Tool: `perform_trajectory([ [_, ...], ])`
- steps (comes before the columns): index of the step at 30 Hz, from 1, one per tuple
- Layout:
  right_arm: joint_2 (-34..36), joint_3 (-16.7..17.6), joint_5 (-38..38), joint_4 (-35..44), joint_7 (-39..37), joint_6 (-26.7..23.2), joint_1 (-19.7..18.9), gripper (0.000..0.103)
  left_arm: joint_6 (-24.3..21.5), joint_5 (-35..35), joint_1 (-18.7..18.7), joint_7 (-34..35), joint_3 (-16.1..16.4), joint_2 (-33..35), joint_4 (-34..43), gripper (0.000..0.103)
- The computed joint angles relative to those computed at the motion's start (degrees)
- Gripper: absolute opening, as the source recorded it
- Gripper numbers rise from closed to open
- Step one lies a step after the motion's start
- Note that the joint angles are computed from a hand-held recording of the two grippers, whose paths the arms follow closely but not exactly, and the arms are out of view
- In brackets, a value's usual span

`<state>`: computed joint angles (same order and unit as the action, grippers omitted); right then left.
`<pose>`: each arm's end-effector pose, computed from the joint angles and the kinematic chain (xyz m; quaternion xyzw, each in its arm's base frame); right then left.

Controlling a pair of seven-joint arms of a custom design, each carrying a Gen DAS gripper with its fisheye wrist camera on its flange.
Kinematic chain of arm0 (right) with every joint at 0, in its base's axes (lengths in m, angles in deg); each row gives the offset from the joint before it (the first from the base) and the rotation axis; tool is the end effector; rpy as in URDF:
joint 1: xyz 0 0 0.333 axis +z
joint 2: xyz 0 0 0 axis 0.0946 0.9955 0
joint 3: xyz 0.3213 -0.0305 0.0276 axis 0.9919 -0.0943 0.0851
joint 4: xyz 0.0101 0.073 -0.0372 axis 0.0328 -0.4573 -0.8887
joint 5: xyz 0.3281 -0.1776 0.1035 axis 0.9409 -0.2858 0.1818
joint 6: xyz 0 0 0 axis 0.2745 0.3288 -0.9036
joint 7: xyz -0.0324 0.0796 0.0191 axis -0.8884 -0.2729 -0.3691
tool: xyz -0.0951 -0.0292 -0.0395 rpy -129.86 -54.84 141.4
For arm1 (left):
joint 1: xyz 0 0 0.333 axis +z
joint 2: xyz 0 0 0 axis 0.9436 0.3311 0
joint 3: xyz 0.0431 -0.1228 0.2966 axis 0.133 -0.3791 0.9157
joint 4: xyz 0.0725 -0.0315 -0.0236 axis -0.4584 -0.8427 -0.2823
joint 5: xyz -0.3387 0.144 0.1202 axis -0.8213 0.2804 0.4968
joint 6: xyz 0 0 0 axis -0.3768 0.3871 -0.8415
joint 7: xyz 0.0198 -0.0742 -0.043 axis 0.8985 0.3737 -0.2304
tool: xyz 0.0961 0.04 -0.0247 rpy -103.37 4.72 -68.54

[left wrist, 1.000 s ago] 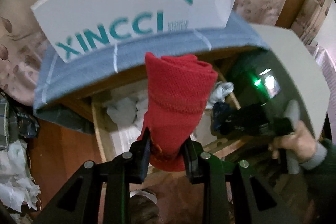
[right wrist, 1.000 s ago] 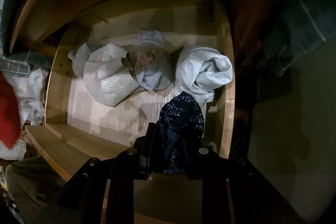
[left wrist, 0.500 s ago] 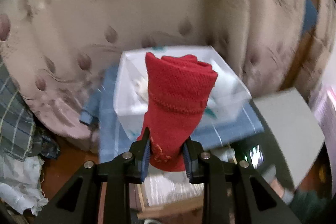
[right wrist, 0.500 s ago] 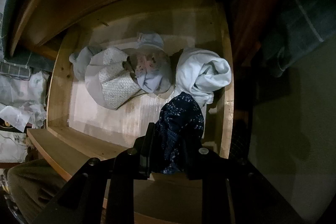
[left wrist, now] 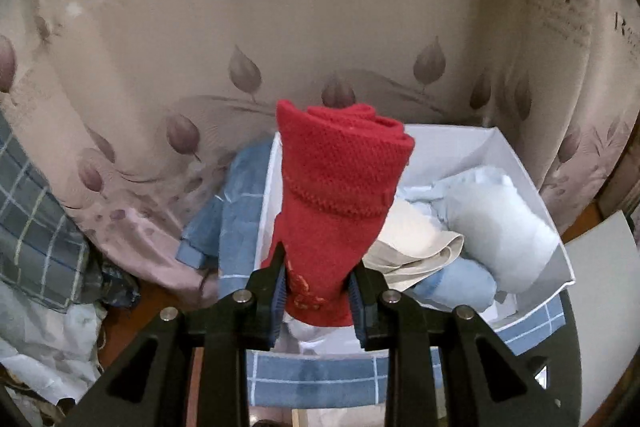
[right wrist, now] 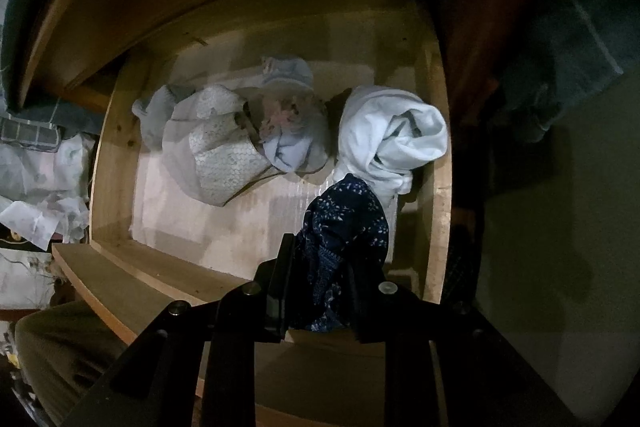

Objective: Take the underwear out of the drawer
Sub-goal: 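Carry the red sock into the white box and open the left gripper while the right grips the navy item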

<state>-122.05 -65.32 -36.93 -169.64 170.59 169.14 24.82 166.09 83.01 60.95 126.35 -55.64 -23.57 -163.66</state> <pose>0.3359 0.1071 0.4424 -0.5510 0.8198 0.0434 0.1501 0.5535 -0.2106 0.7220 -0.4661 0.8262 -0.2533 0.1898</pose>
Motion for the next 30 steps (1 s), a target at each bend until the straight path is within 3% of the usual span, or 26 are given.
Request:
perform_trajectory([
  [10, 0.2, -0.3, 0.9, 0.2, -0.7, -0.2, 0.1, 0.021, 0.0, 5.2, -0.9, -4.2, 0.1, 2.2, -2.2, 0.028],
  [19, 1.0, 0.0, 0.5, 0.7, -0.9, -1.0, -0.2, 0.021, 3.4, 4.6, -0.3, -3.7, 0.0, -1.0, -6.8, 0.038],
  [30, 1.1, 0.3, -0.1, 0.8, -1.4, -0.2, -0.3, 0.021, 7.3, -3.5, 1.1, 1.6, 0.9, -8.4, -13.3, 0.042],
])
